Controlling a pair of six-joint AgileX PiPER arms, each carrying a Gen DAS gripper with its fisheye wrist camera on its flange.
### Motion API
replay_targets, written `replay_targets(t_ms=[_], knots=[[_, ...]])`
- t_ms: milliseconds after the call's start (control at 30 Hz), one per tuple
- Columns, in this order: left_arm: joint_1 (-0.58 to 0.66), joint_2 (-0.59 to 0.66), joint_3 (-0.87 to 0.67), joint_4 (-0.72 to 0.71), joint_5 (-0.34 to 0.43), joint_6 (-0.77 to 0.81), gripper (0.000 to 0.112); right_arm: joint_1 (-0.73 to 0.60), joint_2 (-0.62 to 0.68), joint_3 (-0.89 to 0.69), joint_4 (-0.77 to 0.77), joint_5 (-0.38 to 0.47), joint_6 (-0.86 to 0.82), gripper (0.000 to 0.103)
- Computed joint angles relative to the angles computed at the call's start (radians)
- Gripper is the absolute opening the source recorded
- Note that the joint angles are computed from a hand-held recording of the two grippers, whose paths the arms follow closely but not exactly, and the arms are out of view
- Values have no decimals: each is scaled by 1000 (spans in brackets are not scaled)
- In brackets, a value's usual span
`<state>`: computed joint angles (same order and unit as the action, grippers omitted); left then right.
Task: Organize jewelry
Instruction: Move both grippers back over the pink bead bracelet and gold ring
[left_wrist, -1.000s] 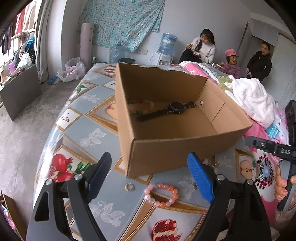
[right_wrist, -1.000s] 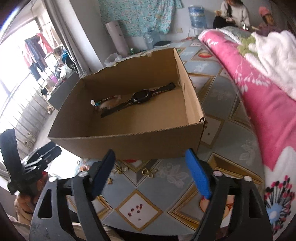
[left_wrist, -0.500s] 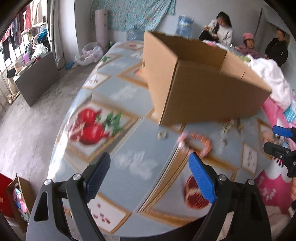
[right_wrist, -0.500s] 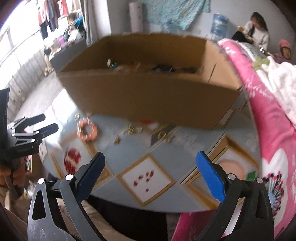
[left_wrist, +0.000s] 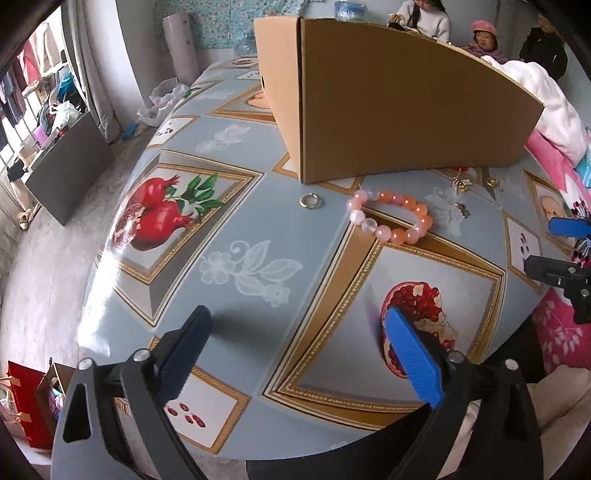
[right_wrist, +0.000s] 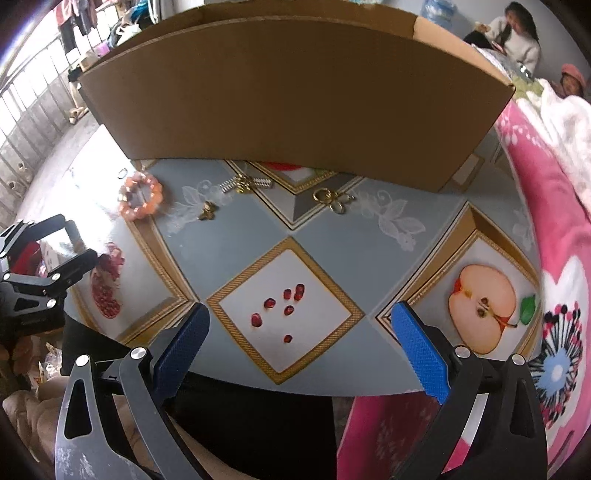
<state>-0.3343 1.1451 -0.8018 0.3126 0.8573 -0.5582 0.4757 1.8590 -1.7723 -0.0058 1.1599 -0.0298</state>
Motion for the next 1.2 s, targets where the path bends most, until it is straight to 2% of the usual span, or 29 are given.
replay_targets(t_ms=[433, 800, 1200], knots=[[-36, 30, 4, 58, -4, -63, 97, -19, 49, -15, -10, -15, 3, 95], [-70, 49, -6, 94, 26, -91, 99, 37, 21, 52, -68, -59, 68, 95], [-75, 53, -7, 94, 27, -95, 99, 21, -1, 88, -50, -81, 54, 96]])
